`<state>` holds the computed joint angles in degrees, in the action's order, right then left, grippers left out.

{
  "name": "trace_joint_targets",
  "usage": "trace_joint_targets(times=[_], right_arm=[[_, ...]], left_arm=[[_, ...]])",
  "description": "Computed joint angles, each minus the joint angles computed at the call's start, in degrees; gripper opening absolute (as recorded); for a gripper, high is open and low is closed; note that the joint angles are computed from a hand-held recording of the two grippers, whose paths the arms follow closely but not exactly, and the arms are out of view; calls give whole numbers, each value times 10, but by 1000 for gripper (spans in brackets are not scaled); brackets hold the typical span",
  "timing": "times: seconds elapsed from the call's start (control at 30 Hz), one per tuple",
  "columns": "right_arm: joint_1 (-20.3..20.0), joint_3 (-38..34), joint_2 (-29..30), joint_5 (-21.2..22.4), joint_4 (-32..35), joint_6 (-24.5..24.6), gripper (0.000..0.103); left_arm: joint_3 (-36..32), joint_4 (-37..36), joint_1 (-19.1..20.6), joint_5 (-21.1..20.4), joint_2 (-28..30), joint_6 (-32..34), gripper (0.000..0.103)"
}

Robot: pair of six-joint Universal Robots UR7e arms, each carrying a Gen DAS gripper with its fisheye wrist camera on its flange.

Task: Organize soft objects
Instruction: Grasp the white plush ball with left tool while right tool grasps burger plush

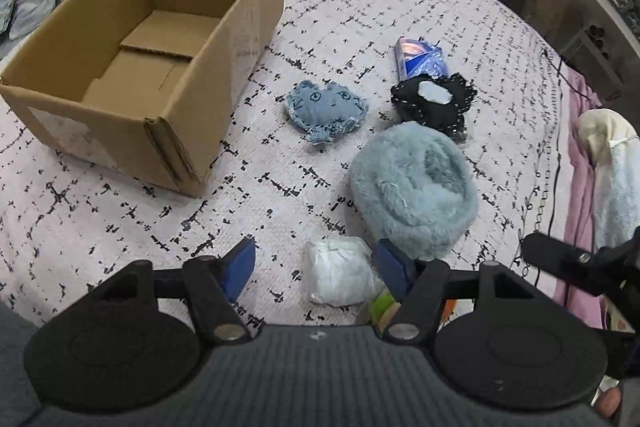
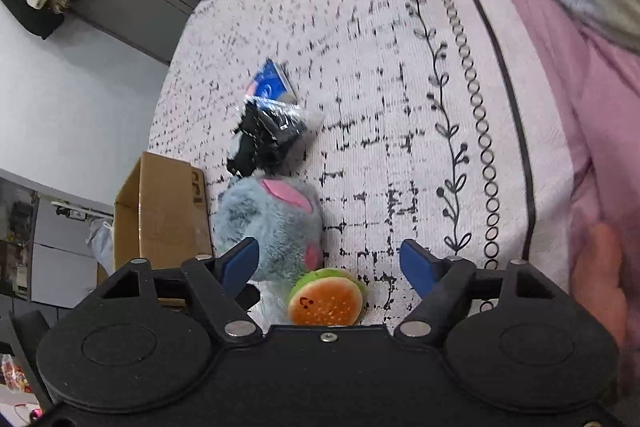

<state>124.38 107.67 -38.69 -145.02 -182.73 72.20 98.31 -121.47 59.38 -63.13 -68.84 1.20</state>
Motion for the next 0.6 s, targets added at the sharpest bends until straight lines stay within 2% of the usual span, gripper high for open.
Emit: trace_joint_targets(times=[0.33, 0.43, 0.47, 0.6], right_arm=[[-27, 8, 4, 65, -32, 1, 68], [-32, 5, 10, 87, -44, -6, 68], [-34, 5, 11, 93, -44, -5, 68], [-41, 0, 16, 115, -42, -6, 68]], left_arm=[[4, -2, 1, 6, 21, -27, 62], [6, 2, 6, 5, 26, -39, 53], [9, -4, 5, 9, 25, -41, 45], [7, -13, 7, 3, 21, -58, 43]])
